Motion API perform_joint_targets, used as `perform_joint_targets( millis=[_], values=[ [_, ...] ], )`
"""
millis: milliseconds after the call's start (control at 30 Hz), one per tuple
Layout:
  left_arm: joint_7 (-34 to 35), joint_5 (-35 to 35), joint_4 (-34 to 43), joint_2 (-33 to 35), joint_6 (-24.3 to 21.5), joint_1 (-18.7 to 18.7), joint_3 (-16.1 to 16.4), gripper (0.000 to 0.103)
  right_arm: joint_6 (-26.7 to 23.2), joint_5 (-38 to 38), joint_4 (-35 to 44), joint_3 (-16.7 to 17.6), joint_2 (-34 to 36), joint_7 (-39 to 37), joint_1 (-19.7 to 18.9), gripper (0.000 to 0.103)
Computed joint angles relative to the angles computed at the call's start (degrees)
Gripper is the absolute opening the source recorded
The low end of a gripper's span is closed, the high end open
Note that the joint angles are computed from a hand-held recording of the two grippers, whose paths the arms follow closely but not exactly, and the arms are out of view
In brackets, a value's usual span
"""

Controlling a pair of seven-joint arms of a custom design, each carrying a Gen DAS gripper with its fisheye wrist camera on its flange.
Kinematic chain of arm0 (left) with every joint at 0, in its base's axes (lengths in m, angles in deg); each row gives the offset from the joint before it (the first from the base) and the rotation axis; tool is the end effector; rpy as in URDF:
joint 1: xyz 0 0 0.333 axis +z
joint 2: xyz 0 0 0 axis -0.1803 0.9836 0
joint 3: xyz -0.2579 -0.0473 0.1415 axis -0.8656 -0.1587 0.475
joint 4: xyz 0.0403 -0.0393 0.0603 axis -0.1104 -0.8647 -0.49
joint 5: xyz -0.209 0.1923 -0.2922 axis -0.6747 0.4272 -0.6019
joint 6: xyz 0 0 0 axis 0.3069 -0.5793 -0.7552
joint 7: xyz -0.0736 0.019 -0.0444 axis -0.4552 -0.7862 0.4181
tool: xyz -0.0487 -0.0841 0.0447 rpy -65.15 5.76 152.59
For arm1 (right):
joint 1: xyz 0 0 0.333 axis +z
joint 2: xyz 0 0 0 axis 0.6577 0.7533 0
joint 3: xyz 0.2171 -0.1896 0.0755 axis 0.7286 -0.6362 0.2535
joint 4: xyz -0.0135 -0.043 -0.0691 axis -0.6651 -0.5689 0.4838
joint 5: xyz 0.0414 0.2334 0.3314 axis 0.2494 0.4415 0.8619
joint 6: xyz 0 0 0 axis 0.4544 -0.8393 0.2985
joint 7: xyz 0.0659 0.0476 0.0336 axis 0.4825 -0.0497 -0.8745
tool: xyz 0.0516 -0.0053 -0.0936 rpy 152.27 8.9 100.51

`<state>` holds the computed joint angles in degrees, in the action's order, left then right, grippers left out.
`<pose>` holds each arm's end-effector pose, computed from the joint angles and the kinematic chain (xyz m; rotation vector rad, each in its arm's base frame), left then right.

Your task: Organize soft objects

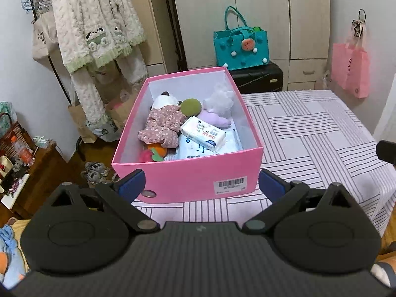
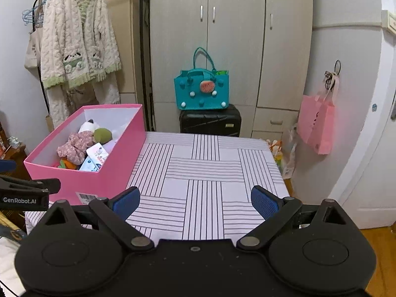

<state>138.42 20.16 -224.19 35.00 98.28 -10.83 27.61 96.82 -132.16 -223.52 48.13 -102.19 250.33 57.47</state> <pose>0.4612 -0.0404 0.5017 -1.4241 1.9007 -0.7743 0.3778 0.2817 0.4908 -1.4578 1.7617 -0.9656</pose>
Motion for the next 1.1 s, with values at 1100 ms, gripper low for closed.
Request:
perform_joint_targets(
  millis=[1100],
  values=[
    [7.4,-7.9,-2.3,-0.2,7.9,-7.4,5.7,0.103,-3.5,-7.9,-0.4,0.5,0.0,8.2,1.3,0.098]
  ],
)
